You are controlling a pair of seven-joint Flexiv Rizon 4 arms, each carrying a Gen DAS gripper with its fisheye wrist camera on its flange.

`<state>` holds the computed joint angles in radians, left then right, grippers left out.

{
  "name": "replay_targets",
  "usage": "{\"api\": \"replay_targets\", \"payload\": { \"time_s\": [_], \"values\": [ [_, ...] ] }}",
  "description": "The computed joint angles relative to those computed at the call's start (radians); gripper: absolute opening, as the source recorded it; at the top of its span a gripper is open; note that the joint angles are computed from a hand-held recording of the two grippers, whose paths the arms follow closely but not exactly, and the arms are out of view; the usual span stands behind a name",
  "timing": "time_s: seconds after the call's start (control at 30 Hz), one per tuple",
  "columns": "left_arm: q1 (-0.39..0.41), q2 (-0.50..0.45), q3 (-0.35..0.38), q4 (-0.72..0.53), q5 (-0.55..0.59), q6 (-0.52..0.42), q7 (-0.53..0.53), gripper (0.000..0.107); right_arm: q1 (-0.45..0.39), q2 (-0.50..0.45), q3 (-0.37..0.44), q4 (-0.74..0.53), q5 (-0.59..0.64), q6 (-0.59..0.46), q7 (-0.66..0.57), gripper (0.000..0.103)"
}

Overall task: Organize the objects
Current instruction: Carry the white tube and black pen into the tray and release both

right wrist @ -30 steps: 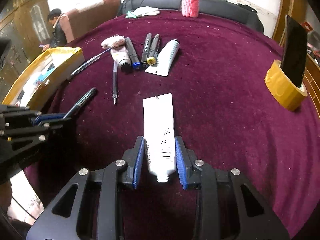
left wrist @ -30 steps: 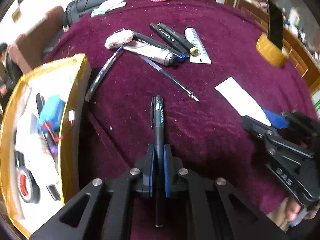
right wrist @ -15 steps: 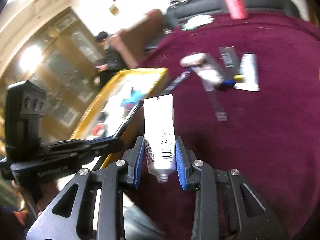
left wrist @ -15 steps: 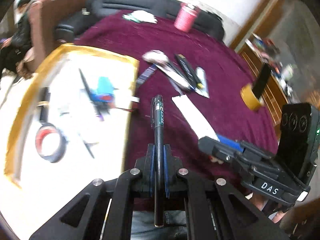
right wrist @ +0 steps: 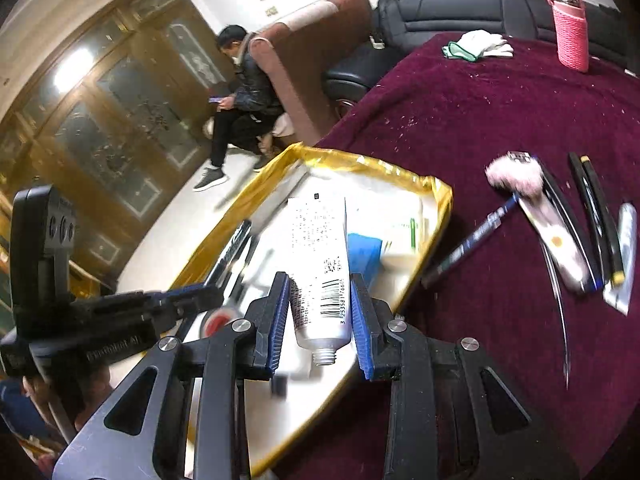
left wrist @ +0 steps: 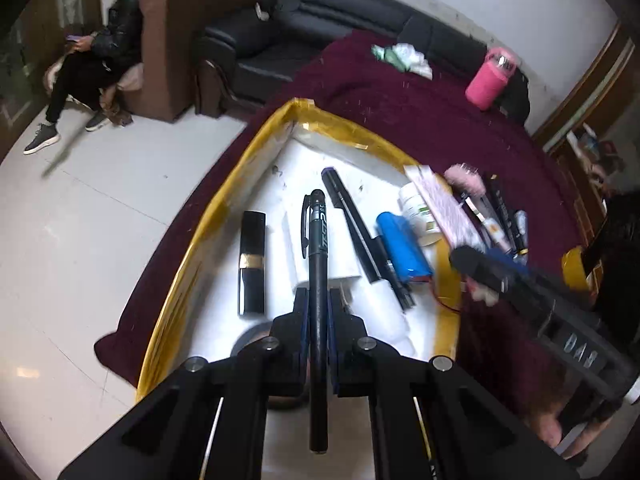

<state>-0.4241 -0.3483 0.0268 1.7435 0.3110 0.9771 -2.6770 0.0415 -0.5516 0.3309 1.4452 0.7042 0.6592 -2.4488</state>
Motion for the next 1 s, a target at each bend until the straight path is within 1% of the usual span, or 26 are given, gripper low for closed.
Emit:
{"api": "replay_targets", "payload": {
  "time_s": [0.1, 0.17, 0.2, 0.3, 0.4, 0.53, 0.57, 0.63, 0.7, 0.8, 0.93, 0.97, 1.0],
  "values": [
    [0.019, -0.008, -0.001, 0.014, -0.016, 0.014, 0.024, 0.006, 0.056, -0.035, -0.017, -0.043, -0.047, 0.036, 0.067, 0.030],
    [0.034, -0.004, -0.005, 0.032, -0.030, 0.039, 0.055, 0.006, 0.093, -0.044, -0.023, -0.039, -0.085, 0.107, 0.089, 0.030],
    [0.042, -0.008, -0.010, 0.028, -0.044, 0.037, 0.079, 0.006, 0.101, -0.049, -0.022, -0.037, -0.102, 0.123, 0.101, 0.030],
    [0.053, -0.027, -0.010, -0.002, -0.061, 0.012, 0.137, 0.006, 0.109, -0.077, -0.014, -0.057, -0.141, 0.131, 0.142, 0.030],
    [0.064, -0.043, -0.014, -0.022, -0.092, -0.003, 0.183, 0.006, 0.129, -0.088, -0.017, -0.044, -0.188, 0.189, 0.179, 0.030],
    [0.062, -0.057, -0.007, -0.048, -0.099, -0.006, 0.222, 0.006, 0.129, -0.110, -0.005, -0.052, -0.237, 0.203, 0.214, 0.030],
    [0.056, -0.064, 0.001, -0.063, -0.094, -0.023, 0.216, 0.006, 0.135, -0.112, -0.007, -0.048, -0.250, 0.221, 0.221, 0.030],
    [0.059, -0.069, 0.001, -0.068, -0.102, -0.027, 0.227, 0.006, 0.124, -0.123, 0.010, -0.057, -0.254, 0.221, 0.223, 0.030],
    [0.058, -0.069, 0.007, -0.067, -0.100, -0.020, 0.230, 0.006, 0.104, -0.132, 0.028, -0.074, -0.246, 0.190, 0.227, 0.030],
    [0.068, -0.071, 0.006, -0.063, -0.117, -0.007, 0.236, 0.006, 0.074, -0.131, 0.055, -0.077, -0.217, 0.168, 0.184, 0.031],
    [0.067, -0.088, 0.014, -0.104, -0.115, -0.043, 0.243, 0.006, 0.021, -0.111, 0.080, -0.070, -0.142, 0.127, 0.134, 0.033],
    [0.072, -0.096, 0.010, -0.114, -0.124, -0.050, 0.252, 0.006, 0.001, -0.103, 0.086, -0.068, -0.115, 0.114, 0.118, 0.038],
    [0.077, -0.107, 0.007, -0.128, -0.132, -0.061, 0.264, 0.006, -0.006, -0.096, 0.083, -0.064, -0.099, 0.108, 0.107, 0.045]
  ]
}}
